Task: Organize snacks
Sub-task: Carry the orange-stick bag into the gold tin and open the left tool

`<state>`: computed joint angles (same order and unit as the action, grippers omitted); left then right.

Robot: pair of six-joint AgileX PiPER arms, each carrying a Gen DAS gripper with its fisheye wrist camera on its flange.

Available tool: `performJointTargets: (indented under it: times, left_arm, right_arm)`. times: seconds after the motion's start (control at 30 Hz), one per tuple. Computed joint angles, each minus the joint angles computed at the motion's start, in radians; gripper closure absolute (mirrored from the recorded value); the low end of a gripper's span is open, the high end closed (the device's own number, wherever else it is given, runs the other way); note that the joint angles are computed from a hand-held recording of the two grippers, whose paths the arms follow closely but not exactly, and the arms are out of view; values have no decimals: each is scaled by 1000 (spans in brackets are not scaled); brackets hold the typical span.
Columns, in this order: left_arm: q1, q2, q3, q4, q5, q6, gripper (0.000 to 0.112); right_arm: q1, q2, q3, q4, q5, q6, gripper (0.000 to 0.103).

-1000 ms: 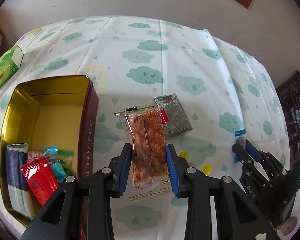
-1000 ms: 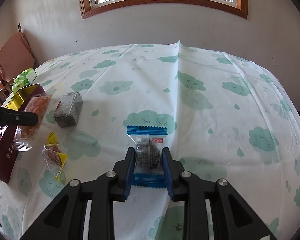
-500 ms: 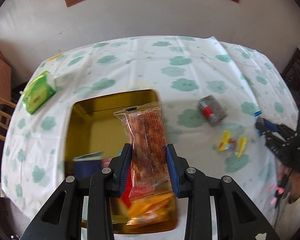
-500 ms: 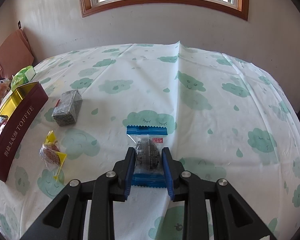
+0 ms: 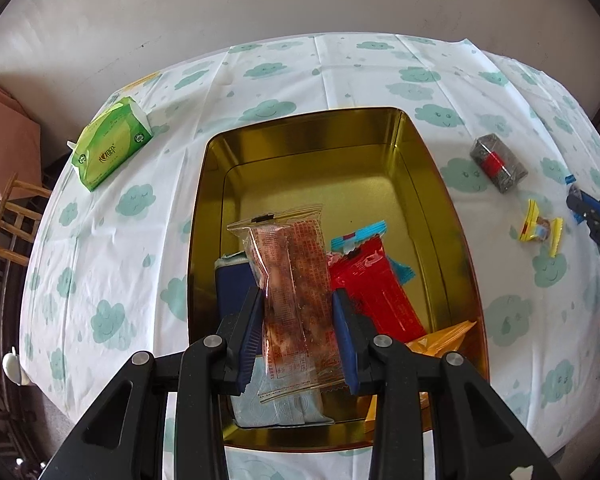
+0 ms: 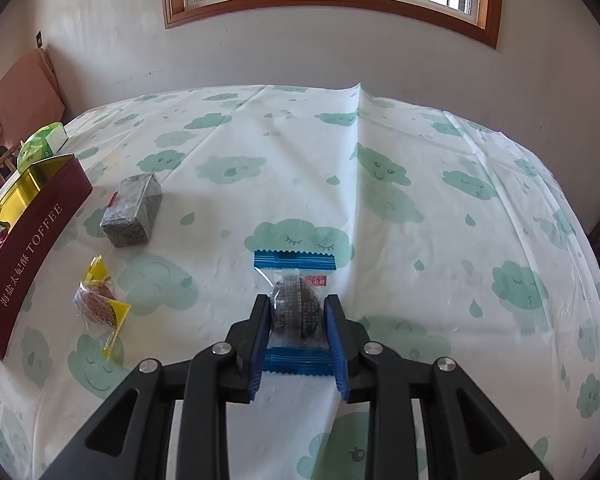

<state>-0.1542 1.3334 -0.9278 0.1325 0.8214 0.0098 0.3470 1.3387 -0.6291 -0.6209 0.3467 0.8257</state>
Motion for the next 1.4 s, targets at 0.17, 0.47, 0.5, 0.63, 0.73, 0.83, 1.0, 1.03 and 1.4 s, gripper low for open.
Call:
performJointTargets:
  times: [0.17, 0.47, 0.5, 0.63, 0.73, 0.83, 1.0, 1.03, 1.4]
  left_arm:
    - [9, 3, 15, -7, -18, 12, 81]
    - [-2, 2, 32, 23, -41, -26, 78]
    - [-4, 2, 34, 30, -43, -32, 77]
    - [-18, 0, 40, 55, -50, -50, 76]
    - [-22, 2, 43, 62, -52, -58, 74]
    - [-23, -7, 54, 63, -60, -65, 71]
    - [-36, -44, 68, 85, -73, -96, 62]
    - [-45, -54, 72, 101, -73, -114, 61]
    - [-75, -151, 117, 216, -67, -290, 50]
  right_arm:
    - [3, 2, -1, -8, 2, 9, 75]
    - [7, 4, -2, -21, 6, 21, 75]
    - [7, 4, -2, -21, 6, 21, 75]
    - [7, 3, -2, -21, 6, 21, 74]
    - [7, 3, -2, -22, 6, 22, 74]
    - [8, 4, -2, -23, 7, 23, 74]
    - [10, 4, -3, -28, 10, 28, 74]
    - [11, 4, -3, -32, 11, 31, 74]
    - [35, 15, -22, -63, 60, 108, 75]
